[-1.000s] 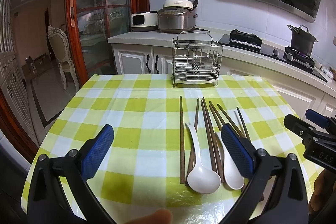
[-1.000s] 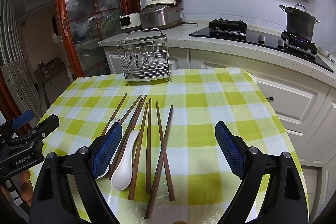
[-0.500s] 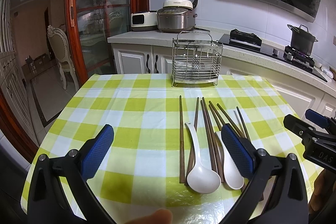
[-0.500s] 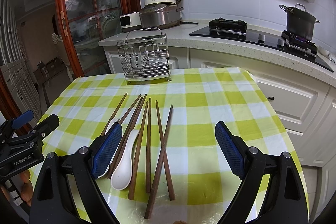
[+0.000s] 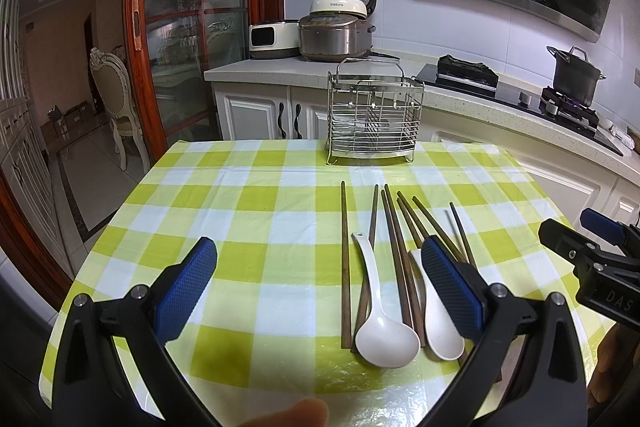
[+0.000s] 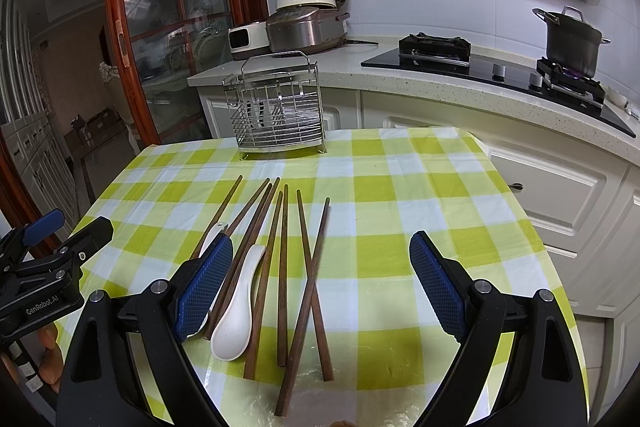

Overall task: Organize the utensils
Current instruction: 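Lower the left tool over one white spoon while the right tool approaches the other spoon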

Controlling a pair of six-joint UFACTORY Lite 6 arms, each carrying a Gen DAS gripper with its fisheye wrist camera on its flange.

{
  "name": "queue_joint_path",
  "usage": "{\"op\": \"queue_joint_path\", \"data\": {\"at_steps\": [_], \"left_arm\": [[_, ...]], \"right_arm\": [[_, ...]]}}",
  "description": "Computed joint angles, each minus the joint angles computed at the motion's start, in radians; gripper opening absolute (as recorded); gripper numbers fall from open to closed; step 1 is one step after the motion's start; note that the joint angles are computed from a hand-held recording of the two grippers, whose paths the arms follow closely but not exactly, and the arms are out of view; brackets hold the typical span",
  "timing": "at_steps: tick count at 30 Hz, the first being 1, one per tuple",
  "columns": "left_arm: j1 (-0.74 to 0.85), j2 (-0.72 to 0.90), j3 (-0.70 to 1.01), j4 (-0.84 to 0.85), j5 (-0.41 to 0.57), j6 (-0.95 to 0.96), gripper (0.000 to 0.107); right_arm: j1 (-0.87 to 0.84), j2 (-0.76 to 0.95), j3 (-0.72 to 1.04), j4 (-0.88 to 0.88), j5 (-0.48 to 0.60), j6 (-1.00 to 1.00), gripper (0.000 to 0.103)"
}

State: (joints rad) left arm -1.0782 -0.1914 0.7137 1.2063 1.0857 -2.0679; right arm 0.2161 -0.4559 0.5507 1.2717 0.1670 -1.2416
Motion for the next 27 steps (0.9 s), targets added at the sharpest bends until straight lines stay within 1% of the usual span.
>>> {"op": "queue_joint_path", "data": {"at_steps": [6,7,8,9,10,12,13,15,17,21,23,24,25,27], "left_arm": [[0.001,0.002,-0.002,-0.001,-0.006,-0.003,0.099],[0.004,0.003,-0.005,0.000,-0.012,-0.007,0.099],[0.011,0.001,-0.010,0.001,-0.025,-0.009,0.099],[0.025,-0.007,-0.022,0.002,-0.049,-0.011,0.099],[0.038,-0.013,-0.031,0.001,-0.071,-0.007,0.099],[0.075,-0.024,-0.054,0.003,-0.130,0.000,0.099],[0.095,-0.027,-0.064,0.005,-0.158,0.000,0.099],[0.128,-0.027,-0.067,-0.003,-0.189,0.030,0.099],[0.160,0.010,-0.047,-0.026,-0.212,0.073,0.099],[0.254,0.048,-0.031,-0.057,-0.316,0.151,0.098],[0.302,0.056,-0.034,-0.049,-0.380,0.159,0.091],[0.328,0.060,-0.034,-0.052,-0.417,0.167,0.084],[0.361,0.069,-0.031,-0.061,-0.465,0.184,0.077],[0.403,0.094,-0.017,-0.059,-0.536,0.201,0.071]], "right_arm": [[0.004,0.001,0.003,-0.035,-0.002,0.036,0.085],[0.005,0.005,0.000,-0.018,-0.004,0.017,0.085],[0.002,0.015,-0.010,0.038,-0.006,-0.043,0.085],[-0.003,0.034,-0.010,0.052,-0.007,-0.062,0.085],[-0.008,0.065,0.003,0.024,-0.005,-0.040,0.085],[-0.025,0.139,0.045,-0.117,0.010,0.092,0.085],[-0.034,0.175,0.061,-0.146,0.019,0.119,0.085],[-0.039,0.244,0.093,-0.168,0.029,0.132,0.085],[-0.026,0.310,0.129,-0.211,0.023,0.161,0.085],[-0.006,0.447,0.204,-0.258,0.043,0.204,0.084],[0.009,0.476,0.229,-0.328,0.038,0.276,0.084],[0.014,0.495,0.242,-0.331,0.034,0.279,0.084],[0.018,0.514,0.261,-0.371,0.034,0.322,0.084],[0.023,0.533,0.282,-0.398,0.031,0.353,0.083]]}}
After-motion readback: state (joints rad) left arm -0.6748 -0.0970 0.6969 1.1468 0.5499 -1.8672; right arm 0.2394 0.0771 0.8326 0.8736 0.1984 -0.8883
